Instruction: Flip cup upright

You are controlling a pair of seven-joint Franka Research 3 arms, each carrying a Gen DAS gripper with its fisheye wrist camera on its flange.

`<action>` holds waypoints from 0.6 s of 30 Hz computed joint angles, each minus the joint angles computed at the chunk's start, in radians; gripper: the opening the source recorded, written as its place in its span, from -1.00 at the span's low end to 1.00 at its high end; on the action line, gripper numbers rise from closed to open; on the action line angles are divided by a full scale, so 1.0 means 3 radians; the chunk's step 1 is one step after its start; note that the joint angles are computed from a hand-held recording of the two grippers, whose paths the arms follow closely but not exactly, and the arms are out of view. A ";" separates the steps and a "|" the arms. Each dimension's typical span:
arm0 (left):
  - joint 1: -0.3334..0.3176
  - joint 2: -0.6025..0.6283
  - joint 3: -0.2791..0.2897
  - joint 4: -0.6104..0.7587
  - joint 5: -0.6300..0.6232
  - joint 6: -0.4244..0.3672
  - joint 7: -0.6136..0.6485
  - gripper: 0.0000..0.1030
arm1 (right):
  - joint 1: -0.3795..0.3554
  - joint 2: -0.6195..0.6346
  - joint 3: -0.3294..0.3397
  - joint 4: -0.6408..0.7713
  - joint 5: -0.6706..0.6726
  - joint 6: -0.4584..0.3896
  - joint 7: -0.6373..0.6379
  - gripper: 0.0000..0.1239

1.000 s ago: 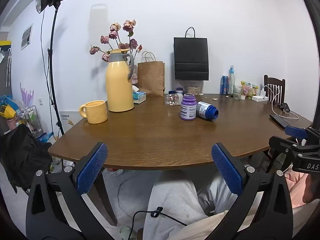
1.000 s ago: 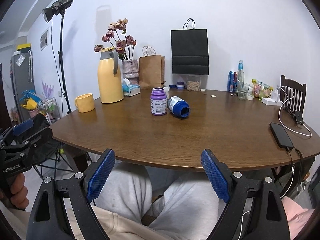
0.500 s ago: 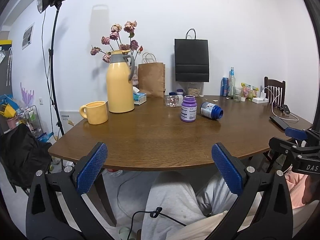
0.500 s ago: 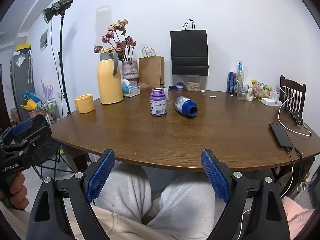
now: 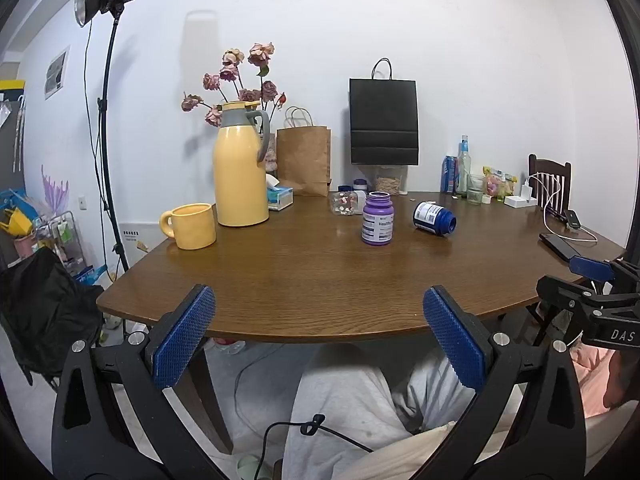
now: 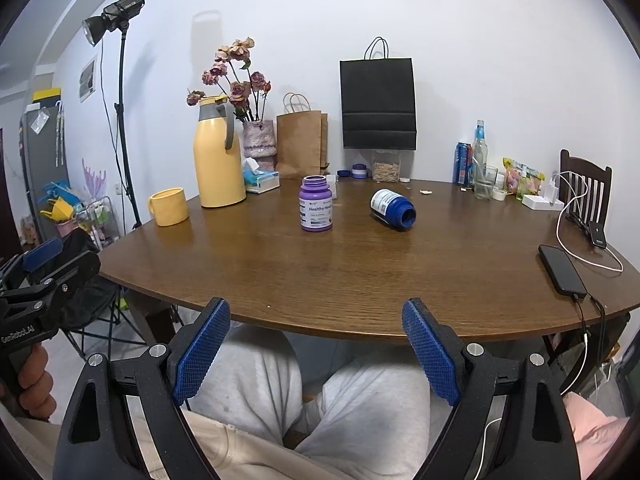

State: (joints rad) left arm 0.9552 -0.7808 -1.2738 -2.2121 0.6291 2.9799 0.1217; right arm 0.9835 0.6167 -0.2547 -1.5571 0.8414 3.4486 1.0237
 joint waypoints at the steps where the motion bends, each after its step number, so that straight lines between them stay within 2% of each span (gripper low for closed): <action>1: -0.0003 0.0000 0.0008 -0.0008 0.0003 0.0011 0.0004 1.00 | -0.0001 0.0002 0.0001 0.0004 0.0004 -0.0004 0.0001 0.47; 18: 0.0005 -0.0006 0.0018 -0.0012 -0.0001 0.0037 0.0013 1.00 | 0.0051 0.0015 -0.0081 0.0002 0.0001 -0.0024 0.0069 0.47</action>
State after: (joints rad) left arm 0.9569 -0.7826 -1.2686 -2.2156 0.6287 2.9911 0.1257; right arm 0.9987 0.6214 -0.2791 -1.5564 0.8416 3.4413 1.0445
